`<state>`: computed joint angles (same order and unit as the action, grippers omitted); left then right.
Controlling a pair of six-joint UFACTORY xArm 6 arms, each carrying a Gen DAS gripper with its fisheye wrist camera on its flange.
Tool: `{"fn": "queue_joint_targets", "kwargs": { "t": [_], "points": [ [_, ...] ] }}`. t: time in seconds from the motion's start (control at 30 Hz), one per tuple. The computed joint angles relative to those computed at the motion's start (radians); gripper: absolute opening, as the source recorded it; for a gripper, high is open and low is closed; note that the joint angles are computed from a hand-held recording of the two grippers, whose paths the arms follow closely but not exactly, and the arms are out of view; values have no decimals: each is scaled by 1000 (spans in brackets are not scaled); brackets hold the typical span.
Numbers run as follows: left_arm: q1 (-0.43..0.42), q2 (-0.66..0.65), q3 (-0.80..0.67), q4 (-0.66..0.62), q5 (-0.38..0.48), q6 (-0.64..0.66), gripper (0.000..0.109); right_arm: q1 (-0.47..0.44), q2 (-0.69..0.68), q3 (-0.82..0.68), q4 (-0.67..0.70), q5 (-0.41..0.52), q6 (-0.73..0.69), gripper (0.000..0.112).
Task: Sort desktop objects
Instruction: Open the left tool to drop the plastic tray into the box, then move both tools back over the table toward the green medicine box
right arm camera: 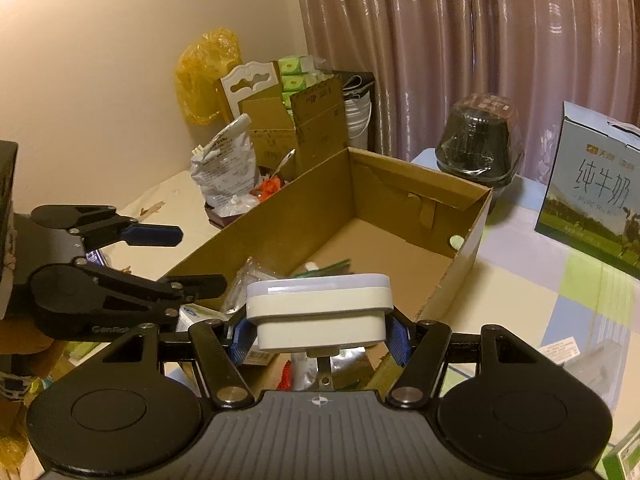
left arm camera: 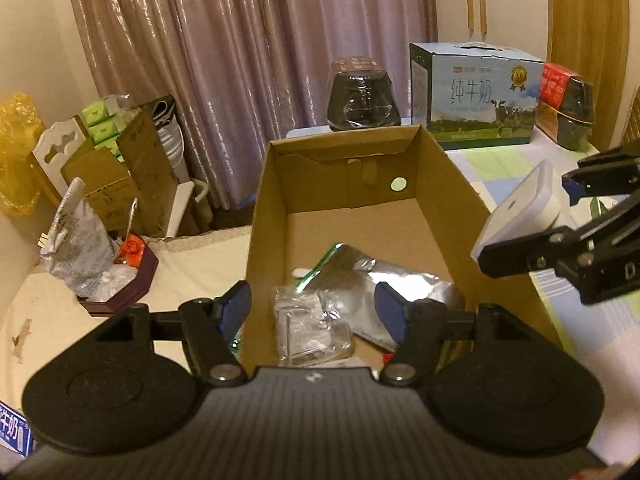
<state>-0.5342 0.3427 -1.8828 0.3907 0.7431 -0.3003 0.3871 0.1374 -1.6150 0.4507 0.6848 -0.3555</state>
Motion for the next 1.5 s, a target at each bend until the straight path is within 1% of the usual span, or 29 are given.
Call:
{"fn": "queue_joint_targets", "kwargs": {
  "t": [0.37,0.43,0.53,0.7,0.93,1.03,1.2,1.4,1.5],
  "points": [
    [9,-71,93,55,-15,-38,64,21,30,-35,18,7,19,62],
    [11,-77,103,58,-12,-42,64,20,35,-39,33,4,14,63],
    [12,-92,130,61,-19,-52,64,14,23,-23,62,-17,3,68],
    [4,-115,162,81,-29,-80,65,-10,-10,14,53,-31,34,74],
    [-28,-138,171,107,-20,-110,67,-45,-113,129,38,-27,19,83],
    [-48,-148,174,117,-17,-133,72,-63,-165,188,23,-19,24,85],
    [-91,-151,168,129,1,-148,74,-104,-251,280,-7,-1,27,90],
    [-142,-150,165,125,8,-170,83,-183,-354,367,-23,44,12,98],
    [-171,-151,165,114,-1,-170,90,-237,-411,421,-46,61,-2,100]
  ]
}}
